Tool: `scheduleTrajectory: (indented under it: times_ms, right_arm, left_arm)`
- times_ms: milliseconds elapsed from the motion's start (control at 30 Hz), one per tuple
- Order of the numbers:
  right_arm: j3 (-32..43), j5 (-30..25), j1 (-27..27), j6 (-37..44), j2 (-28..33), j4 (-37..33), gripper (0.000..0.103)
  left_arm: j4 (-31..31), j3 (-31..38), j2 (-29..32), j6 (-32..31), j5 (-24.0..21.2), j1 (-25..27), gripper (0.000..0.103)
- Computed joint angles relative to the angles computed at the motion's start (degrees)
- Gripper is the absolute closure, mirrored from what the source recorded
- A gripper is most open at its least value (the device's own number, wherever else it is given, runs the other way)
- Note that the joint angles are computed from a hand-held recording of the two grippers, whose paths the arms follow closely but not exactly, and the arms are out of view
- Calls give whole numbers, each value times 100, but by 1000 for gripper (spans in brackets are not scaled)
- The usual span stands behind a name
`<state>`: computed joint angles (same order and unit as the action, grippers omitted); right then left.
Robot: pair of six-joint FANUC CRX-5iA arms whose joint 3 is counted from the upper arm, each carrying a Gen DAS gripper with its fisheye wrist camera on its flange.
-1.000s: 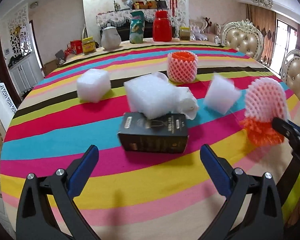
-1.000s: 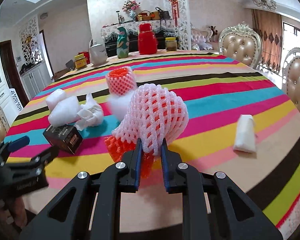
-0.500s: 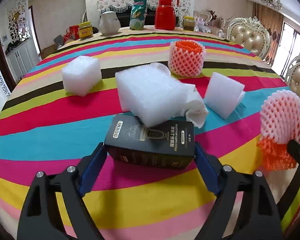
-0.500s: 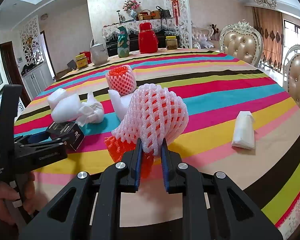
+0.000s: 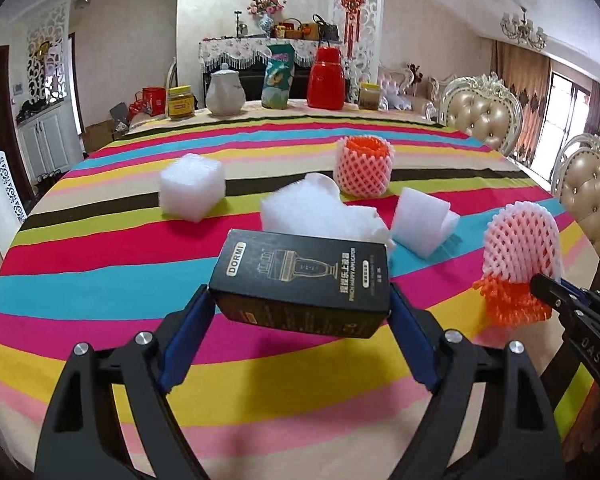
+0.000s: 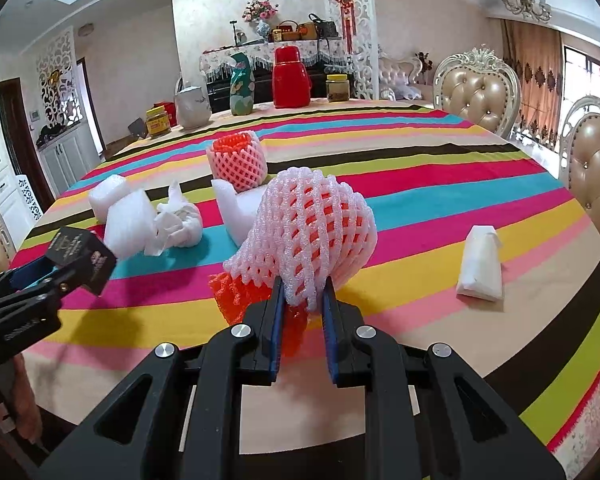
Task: Collect trash
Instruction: 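Carry the foam net and black box with both tools to the pink bin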
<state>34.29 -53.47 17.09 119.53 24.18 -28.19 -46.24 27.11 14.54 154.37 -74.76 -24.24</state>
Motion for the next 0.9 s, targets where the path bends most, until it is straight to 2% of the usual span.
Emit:
scheduleTrajectory:
  times_ms: [367, 900]
  right_arm:
    - [-383, -9, -142, 248, -343, -251, 85]
    - [-669, 9, -578, 481, -672, -653, 85]
  left_arm:
    - [-500, -185, -172, 148, 32, -351, 20]
    - [-555, -77, -68, 12, -40, -549, 20]
